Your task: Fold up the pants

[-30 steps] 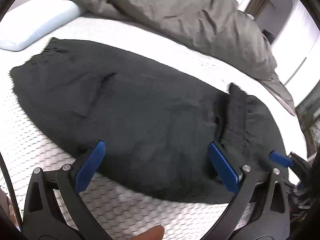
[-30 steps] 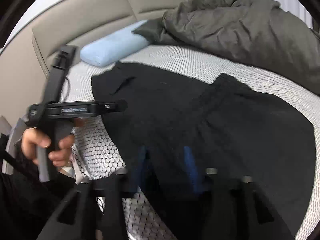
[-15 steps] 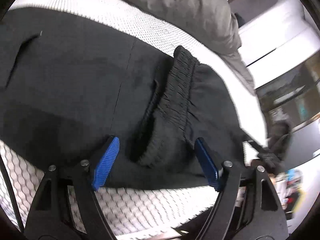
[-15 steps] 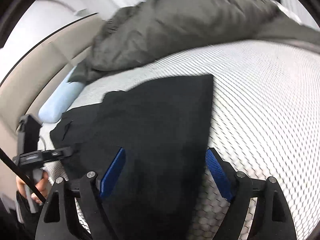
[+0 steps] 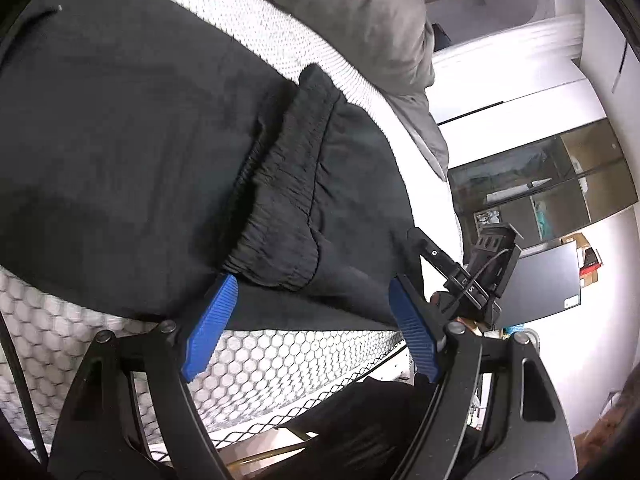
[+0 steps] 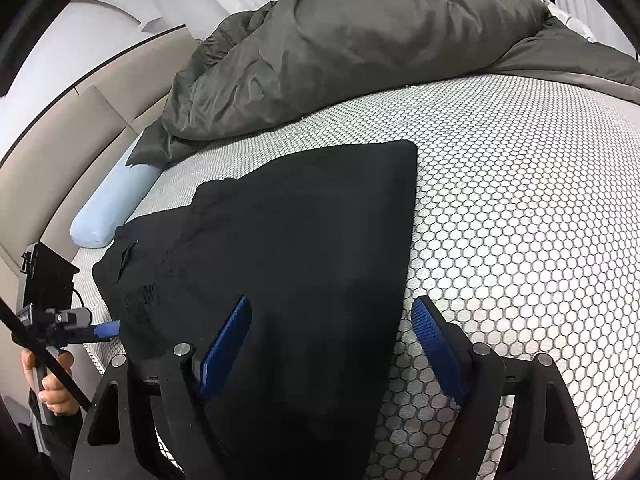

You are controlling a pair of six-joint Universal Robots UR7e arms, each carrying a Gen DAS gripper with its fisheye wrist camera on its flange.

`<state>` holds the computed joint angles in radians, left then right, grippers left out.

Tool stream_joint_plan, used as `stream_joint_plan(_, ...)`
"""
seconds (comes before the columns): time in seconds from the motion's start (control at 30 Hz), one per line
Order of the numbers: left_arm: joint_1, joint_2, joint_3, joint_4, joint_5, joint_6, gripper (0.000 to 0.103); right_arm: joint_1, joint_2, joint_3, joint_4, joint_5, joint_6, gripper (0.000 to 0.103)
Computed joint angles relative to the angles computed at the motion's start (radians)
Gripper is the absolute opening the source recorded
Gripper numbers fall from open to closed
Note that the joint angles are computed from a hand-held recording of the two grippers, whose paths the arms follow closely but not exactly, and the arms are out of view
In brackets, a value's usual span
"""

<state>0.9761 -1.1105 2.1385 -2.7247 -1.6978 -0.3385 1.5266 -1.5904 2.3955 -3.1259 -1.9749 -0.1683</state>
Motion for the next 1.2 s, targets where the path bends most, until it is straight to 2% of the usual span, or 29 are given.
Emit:
stream_joint_plan(0.17,-0.017,0.050,0.005,-0.076,0.028,-0.076,0.075,0.012,0.022,-0.005,-0.005,-0.018,-0.006,0.084)
stream_joint_plan(0.27,-0.035,0.085,0.006,-0.150,0.078,-0.141,0.075,0.009,0.022,-0.006,-0.003,-0.015,-0.004,0.084)
stream_joint_plan(0.33,-0.057,0.101,0.020,-0.214,0.147,-0.184,0.066,0.004,0.021,-0.005,0.001,-0.013,-0.002,0.084)
stream_joint_plan(0.4,-0.091,0.109,0.043,-0.281,0.245,-0.198,0.041,0.002,0.023,-0.006,0.003,-0.018,-0.001,0.084)
stream_joint_plan(0.57,-0.165,0.116,0.101,-0.436,0.397,-0.154,0.019,-0.013,0.030,-0.005,0.010,-0.027,0.008,0.084)
stream_joint_plan(0.73,-0.195,0.049,0.174,-0.544,0.471,-0.100,0.019,-0.016,0.035,-0.009,0.016,-0.028,0.013,0.084)
stream_joint_plan(0.77,-0.210,0.034,0.189,-0.536,0.518,-0.086,0.019,-0.016,0.037,-0.012,0.019,-0.028,0.012,0.084)
stream_joint_plan(0.87,-0.222,0.007,0.173,-0.367,0.569,-0.051,0.021,-0.008,0.050,-0.020,0.023,-0.037,0.011,0.084)
stream_joint_plan(0.93,-0.215,-0.015,0.159,-0.273,0.595,-0.044,0.033,-0.002,0.058,-0.026,0.025,-0.046,0.011,0.084)
stream_joint_plan(0.97,-0.213,-0.029,0.159,-0.253,0.611,-0.038,0.049,0.000,0.061,-0.029,0.026,-0.048,0.011,0.084)
stream_joint_plan(1.0,-0.217,-0.046,0.162,-0.241,0.641,-0.034,0.059,0.001,0.062,-0.030,0.027,-0.049,0.012,0.084)
stream_joint_plan(1.03,-0.215,-0.065,0.167,-0.271,0.649,-0.022,0.063,0.003,0.063,-0.031,0.028,-0.049,0.012,0.084)
stream_joint_plan(1.1,-0.196,-0.081,0.152,-0.323,0.612,0.025,0.077,0.003,0.063,-0.033,0.029,-0.046,0.008,0.084)
stream_joint_plan(1.2,-0.148,-0.027,0.020,-0.247,0.479,0.135,0.079,0.000,0.065,-0.035,0.030,-0.044,0.007,0.084)
